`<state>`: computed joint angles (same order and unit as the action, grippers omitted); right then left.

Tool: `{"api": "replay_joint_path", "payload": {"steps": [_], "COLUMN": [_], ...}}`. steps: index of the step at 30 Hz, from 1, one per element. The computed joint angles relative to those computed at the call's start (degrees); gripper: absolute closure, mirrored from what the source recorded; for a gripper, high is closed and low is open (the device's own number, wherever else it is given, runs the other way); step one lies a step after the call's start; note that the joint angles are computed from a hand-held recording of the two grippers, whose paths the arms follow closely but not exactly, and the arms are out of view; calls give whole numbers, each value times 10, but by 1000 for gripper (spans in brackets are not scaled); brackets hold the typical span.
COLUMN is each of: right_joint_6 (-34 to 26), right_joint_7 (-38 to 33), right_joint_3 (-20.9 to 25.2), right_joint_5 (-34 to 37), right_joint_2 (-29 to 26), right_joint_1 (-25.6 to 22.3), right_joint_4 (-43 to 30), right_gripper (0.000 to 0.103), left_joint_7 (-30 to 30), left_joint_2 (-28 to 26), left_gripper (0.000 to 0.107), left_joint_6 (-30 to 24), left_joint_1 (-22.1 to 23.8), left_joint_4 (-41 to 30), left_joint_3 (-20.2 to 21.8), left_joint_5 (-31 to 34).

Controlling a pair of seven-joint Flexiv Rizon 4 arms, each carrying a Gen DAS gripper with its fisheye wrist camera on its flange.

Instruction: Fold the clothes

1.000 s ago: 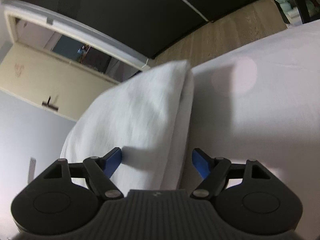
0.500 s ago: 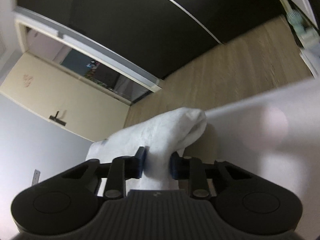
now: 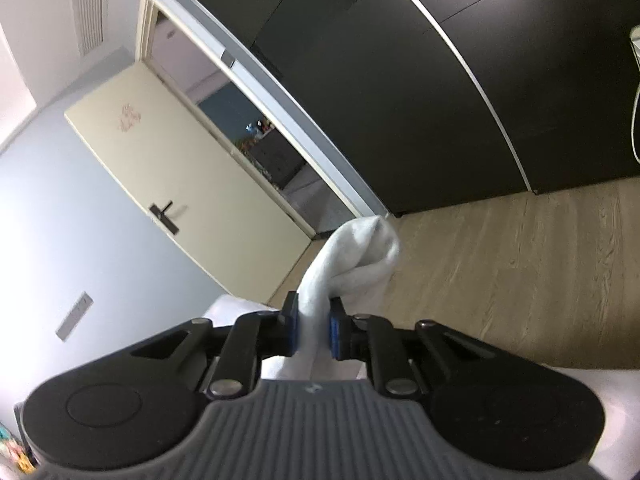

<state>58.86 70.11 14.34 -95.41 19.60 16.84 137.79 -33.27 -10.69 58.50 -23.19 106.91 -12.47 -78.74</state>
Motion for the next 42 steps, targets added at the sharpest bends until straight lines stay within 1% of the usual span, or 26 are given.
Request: {"api": "replay_joint_path", "payload": {"steps": [2,5,7,11,15,18,20,22,23,24,25,26,28,29,31,34,36,38,39,40,42], "right_joint_6": [0,2,-1,-10,-26,-32,-38,-55,-64,-83,-119,-162,-238,-263,-279,-305,-315,-320,-329,-340,-335], "right_joint_7": [24,70,99,169,184,161,135,95,58,16,-33,-73,-121,-132,-143,-152,-159,-164,-170,-176,-168], "right_joint_3": [0,5,12,18,26,20,21,28,34,45,62,79,106,115,120,129,125,119,117,114,102], "right_joint_5": [-12,-11,1,38,47,63,84,124,160,203,254,292,329,330,311,291,275,265,270,280,290], "right_joint_2": [0,-11,-26,-58,-84,-113,-130,-140,-137,-134,-132,-127,-119,-116,-118,-140,-163,-189,-205,-223,-242], "right_joint_1": [0,12,23,42,65,74,80,90,95,105,120,137,166,178,195,227,244,263,274,286,298], "right_joint_4": [7,34,55,92,95,74,64,52,47,40,29,17,-3,-9,-20,-49,-74,-97,-112,-126,-129], "right_gripper": [87,87,87,88,87,87,87,86,85,79,77,77,77,77,77,80,81,81,81,81,81], "left_joint_7": [10,-8,-29,-35,-15,-5,1,-8,-21,-33,-39,-35,-24,-10,29,86,107,113,106,89,54], "left_joint_2": [-2,-10,-16,-19,-24,-31,-35,-33,-29,-25,-19,-9,11,25,48,68,70,64,60,54,40], "left_gripper": [96,96,96,96,95,93,91,91,89,88,85,85,85,85,85,85,85,85,85,85,90], "left_joint_6": [8,10,12,13,19,25,17,0,-5,-11,-14,-16,-17,-14,-2,28,42,54,53,49,45], "left_joint_1": [-3,-4,-4,-1,3,4,11,19,21,23,25,27,29,29,25,9,-2,-10,-11,-11,-9], "left_joint_4": [10,33,54,93,106,107,110,110,107,103,103,107,115,121,133,138,133,126,125,123,119], "left_joint_3": [0,3,5,3,1,-1,-1,2,5,7,9,11,16,20,26,28,26,23,23,24,24], "left_joint_5": [-3,27,51,60,57,63,57,60,74,88,96,94,91,92,85,64,69,89,105,129,180]}}
